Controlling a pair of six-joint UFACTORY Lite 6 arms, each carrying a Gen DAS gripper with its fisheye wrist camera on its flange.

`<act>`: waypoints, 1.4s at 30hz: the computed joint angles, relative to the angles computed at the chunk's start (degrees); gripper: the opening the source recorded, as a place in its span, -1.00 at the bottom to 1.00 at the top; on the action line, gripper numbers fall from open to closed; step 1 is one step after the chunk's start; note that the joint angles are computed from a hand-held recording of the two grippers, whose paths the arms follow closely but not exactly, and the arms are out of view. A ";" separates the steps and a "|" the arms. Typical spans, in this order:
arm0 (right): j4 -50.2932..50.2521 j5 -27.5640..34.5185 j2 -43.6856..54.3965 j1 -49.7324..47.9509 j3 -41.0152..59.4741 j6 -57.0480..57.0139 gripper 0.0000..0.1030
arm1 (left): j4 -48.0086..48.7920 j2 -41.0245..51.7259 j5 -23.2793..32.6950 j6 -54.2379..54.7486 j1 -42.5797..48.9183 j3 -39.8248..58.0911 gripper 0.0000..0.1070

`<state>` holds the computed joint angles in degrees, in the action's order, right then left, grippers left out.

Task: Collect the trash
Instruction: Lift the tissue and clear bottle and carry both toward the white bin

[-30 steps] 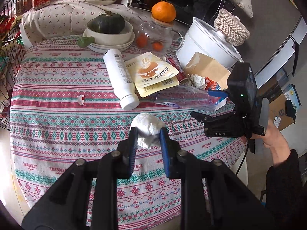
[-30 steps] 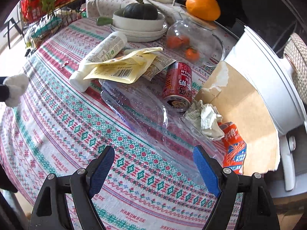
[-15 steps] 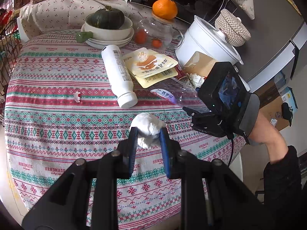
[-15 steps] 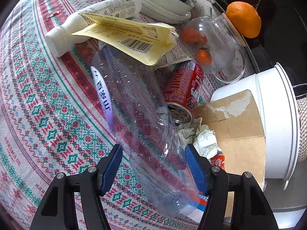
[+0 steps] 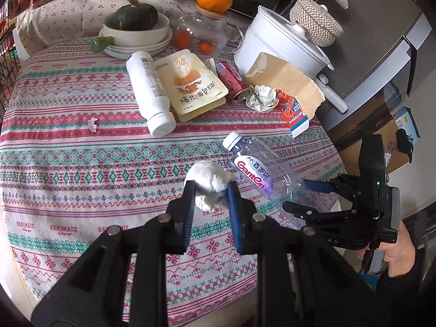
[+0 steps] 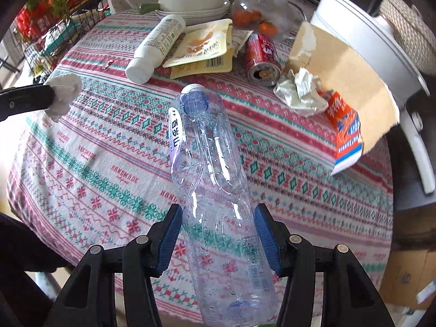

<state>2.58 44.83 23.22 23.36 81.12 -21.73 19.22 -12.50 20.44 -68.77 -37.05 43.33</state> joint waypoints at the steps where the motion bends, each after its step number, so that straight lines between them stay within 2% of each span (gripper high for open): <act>1: 1.03 -0.69 -2.57 -0.63 -4.18 0.30 0.10 | 0.14 0.23 -0.09 -0.50 -0.66 0.13 -0.53; 5: 1.84 -3.99 -7.52 -1.02 -13.12 2.47 0.17 | 2.42 0.97 0.89 -3.03 -3.04 1.12 -0.53; 12: -0.34 -8.78 -10.03 -0.08 -18.82 5.29 0.28 | 4.96 2.54 1.99 -5.88 -4.80 1.78 -0.53; 15: -1.27 -11.34 -12.75 0.39 -21.85 5.60 0.13 | 5.36 3.10 2.34 -6.17 -5.27 2.20 -0.53; 17: -2.37 -12.28 -15.24 0.83 -23.99 7.84 0.11 | 5.80 3.57 2.64 -6.41 -5.98 2.83 -0.53; 20: 3.59 -10.15 -23.57 -2.93 -28.14 2.79 0.09 | 6.90 4.98 2.93 -7.29 -7.46 4.47 -0.53; 25: 15.63 -3.43 -36.18 -15.27 -32.46 -11.99 0.09 | 8.91 8.54 3.97 -9.42 -11.30 9.21 -0.53; 30: 25.59 5.10 -44.41 -34.12 -34.22 -27.69 0.09 | 10.49 15.17 6.40 -10.27 -16.69 18.88 -0.53; 37: 33.02 14.38 -40.64 -60.28 -28.71 -44.47 0.09 | 8.38 31.85 10.28 -4.42 -23.32 41.18 -0.53; 42: 34.58 16.34 -33.62 -73.32 -24.37 -51.00 0.09 | 3.02 48.86 15.22 4.13 -26.81 63.86 -0.53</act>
